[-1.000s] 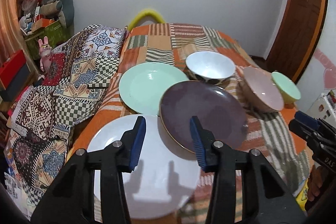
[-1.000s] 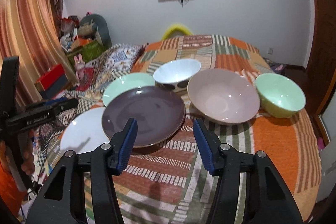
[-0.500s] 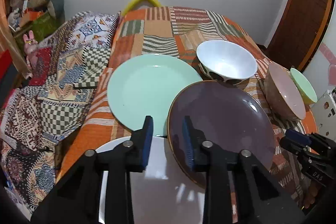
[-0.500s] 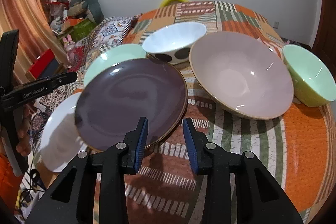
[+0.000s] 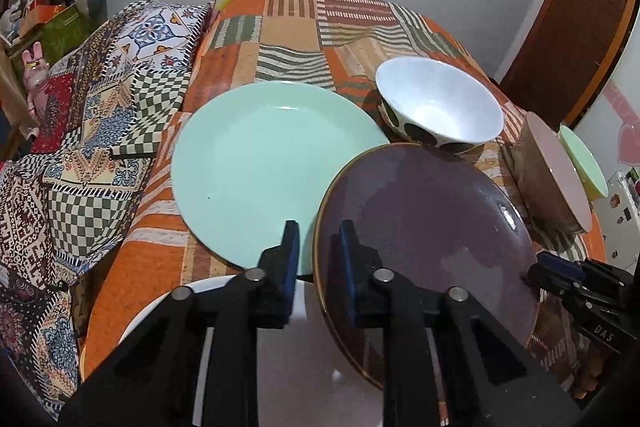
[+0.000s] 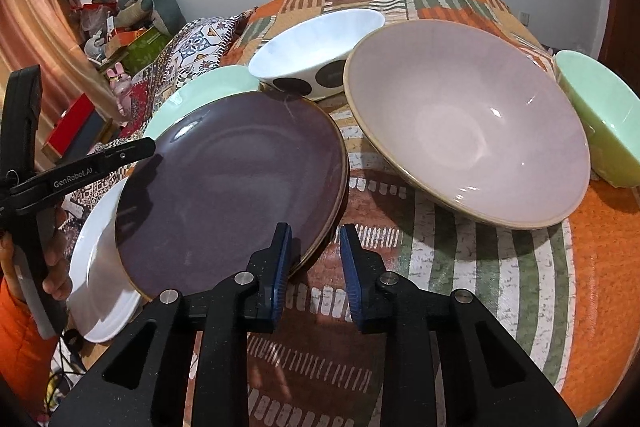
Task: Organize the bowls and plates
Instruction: 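Lift the purple plate with the right tool, lower it beside the white plate, release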
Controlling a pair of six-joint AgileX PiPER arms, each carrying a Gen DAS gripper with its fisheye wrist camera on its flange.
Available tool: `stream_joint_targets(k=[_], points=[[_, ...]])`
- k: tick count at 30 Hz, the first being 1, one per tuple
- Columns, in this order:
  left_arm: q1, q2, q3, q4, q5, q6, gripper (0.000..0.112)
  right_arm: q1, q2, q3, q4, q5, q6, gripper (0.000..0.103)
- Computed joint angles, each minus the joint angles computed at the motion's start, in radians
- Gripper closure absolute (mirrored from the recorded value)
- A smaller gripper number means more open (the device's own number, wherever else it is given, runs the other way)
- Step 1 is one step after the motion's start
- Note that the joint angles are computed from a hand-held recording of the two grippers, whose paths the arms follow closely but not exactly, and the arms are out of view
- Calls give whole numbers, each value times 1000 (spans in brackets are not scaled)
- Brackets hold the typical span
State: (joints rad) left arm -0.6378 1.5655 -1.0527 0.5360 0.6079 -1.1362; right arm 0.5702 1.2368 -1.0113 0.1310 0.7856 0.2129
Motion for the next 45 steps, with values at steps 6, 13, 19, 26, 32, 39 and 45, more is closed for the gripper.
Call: stream_joint_targets(k=[6,13,19,26,32,39,45], points=[[30,13,7,-63,-48,57,97,-8,25,-17,22,5,-20,85],[30,14,11,-71,-61,65,98,10,36,-27,-7,9,9,84],[11,-4,24,-61,-38,45,98,20,11,-11,-14,-8,14,85],[-66,-44,46,36,17,-65,98,31,-13,5,-27,-15,24,85],[-121,-84,66,89,54,-142,98,56,-48,17,-59,-15,54,85],[-229,-127,63,160,148,-227,98,61,-100,21,-74,11,74,85],[-331,-154,42,192,235,-288,98,80,-165,21,-115,52,117,85]])
